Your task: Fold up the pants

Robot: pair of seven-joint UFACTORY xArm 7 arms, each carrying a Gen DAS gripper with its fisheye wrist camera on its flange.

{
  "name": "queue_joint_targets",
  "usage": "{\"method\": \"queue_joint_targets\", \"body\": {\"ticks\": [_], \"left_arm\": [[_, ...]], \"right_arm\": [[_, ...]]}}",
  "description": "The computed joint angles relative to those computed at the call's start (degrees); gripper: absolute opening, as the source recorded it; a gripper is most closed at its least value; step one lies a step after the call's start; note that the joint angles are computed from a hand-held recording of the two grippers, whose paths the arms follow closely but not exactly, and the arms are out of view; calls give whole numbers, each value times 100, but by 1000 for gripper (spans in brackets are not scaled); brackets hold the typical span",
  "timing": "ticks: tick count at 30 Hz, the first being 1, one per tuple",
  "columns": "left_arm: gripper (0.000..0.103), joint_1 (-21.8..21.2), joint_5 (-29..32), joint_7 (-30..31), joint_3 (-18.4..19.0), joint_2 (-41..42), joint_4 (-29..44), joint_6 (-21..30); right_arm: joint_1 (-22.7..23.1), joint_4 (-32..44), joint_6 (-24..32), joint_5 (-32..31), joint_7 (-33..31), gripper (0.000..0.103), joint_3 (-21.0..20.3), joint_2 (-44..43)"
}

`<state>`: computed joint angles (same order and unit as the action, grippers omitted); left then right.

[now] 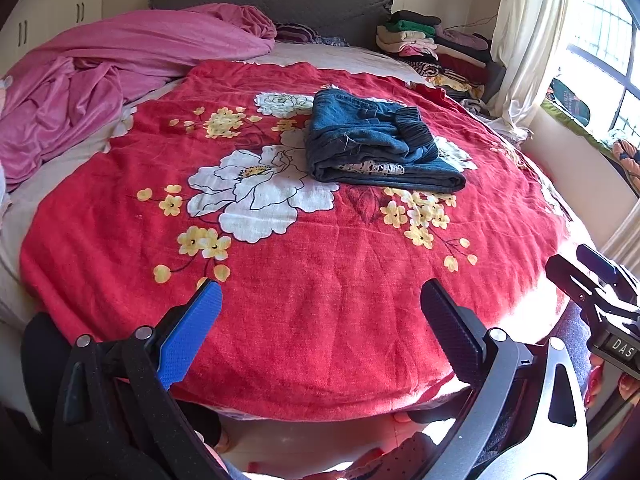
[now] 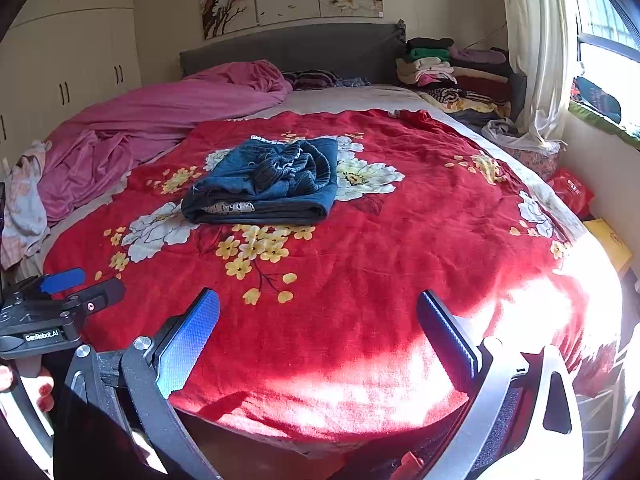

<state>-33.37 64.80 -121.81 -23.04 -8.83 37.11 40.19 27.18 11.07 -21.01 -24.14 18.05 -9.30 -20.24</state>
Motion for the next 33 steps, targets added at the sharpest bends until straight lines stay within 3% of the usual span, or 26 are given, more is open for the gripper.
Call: {"method": "queue_joint_targets", "body": {"ticks": [33], "left_arm": [[93, 31, -135, 62, -22, -51, -40, -73]], "right_arm": [[-63, -19, 23, 196, 36, 98, 158, 22]]}}
